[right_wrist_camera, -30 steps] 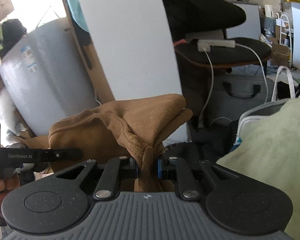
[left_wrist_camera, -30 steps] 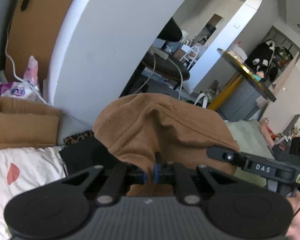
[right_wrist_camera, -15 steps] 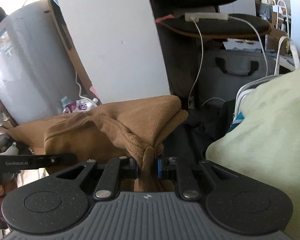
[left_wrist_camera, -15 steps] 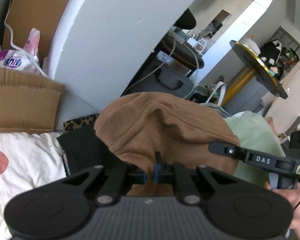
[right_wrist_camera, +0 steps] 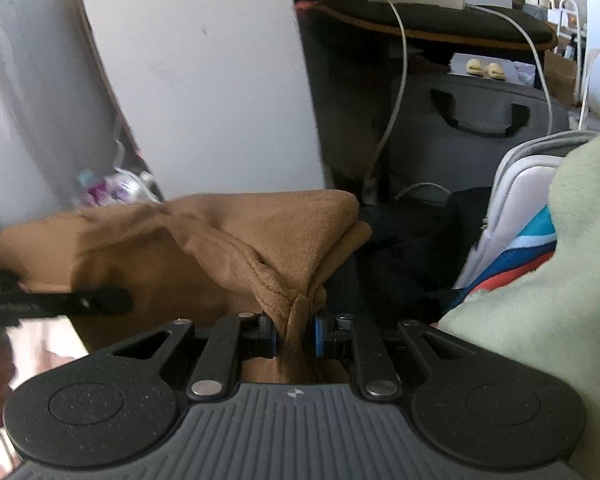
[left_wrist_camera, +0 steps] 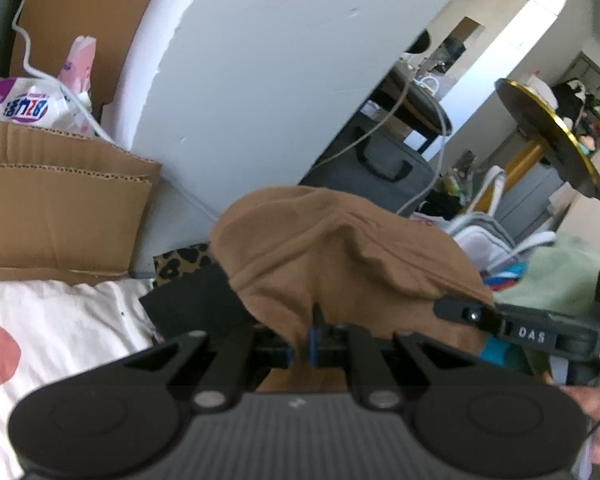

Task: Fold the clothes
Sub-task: 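Carry the held shirt away from the bed with both grippers, then open both grippers and release the folded brown shirt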

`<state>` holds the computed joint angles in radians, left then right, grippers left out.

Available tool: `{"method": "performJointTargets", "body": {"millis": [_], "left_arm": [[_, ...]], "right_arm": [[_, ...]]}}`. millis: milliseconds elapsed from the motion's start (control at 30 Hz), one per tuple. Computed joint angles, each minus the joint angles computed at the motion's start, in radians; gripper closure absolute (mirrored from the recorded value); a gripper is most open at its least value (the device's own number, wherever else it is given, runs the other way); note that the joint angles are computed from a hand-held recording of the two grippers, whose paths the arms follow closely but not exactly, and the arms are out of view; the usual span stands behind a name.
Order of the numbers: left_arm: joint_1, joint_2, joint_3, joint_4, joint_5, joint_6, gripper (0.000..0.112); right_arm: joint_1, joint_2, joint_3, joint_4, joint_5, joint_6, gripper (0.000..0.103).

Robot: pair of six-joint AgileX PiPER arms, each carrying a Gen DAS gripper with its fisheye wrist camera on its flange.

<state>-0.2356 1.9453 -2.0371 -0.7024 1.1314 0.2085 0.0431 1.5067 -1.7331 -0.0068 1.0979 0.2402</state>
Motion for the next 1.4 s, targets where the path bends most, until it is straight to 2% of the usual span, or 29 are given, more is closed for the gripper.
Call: {"method": "performJointTargets", "body": {"millis": [200,533,733,833,900,933,1000,1100,1200,1400], "left_arm": [[0.003,0.123,-0.110,0.024,-0.006,-0.014,0.105],[0.007,0.379,-0.395,0.070,0.032,-0.044,0.105],[0.007,0.489,-0.496,0.072,0.028,-0.012,0.105],[0.021,0.515,-0.517,0.043,0.032,-0.011,0.102],[0.030,0.518,-0.511,0.037,0.023,-0.015,0.100],[0.035,0.496,-0.465,0.019,-0.002,0.006,0.100],[0.045,0.459,-0.389,-0.015,-0.044,0.045,0.100],[0.049,0.376,-0.238,-0.055,-0.128,0.125,0.099],[0.043,0.333,-0.169,-0.029,-0.163,0.158,0.095],[0.064,0.280,-0.101,0.000,-0.150,0.174,0.091]], "right_arm": [[0.015,0.082,-0.021,-0.064,-0.032,0.002,0.087],[0.027,0.286,-0.101,-0.161,-0.110,0.053,0.085],[0.026,0.361,-0.077,-0.220,-0.190,0.099,0.084],[0.019,0.409,-0.106,-0.231,-0.177,0.125,0.083],[0.034,0.428,-0.120,-0.274,-0.170,0.134,0.080],[0.043,0.437,-0.128,-0.305,-0.164,0.143,0.072],[0.055,0.448,-0.148,-0.359,-0.137,0.182,0.067],[0.061,0.442,-0.174,-0.389,-0.113,0.225,0.067],[0.077,0.409,-0.161,-0.437,-0.123,0.269,0.067],[0.102,0.344,-0.120,-0.525,-0.147,0.304,0.066]]}}
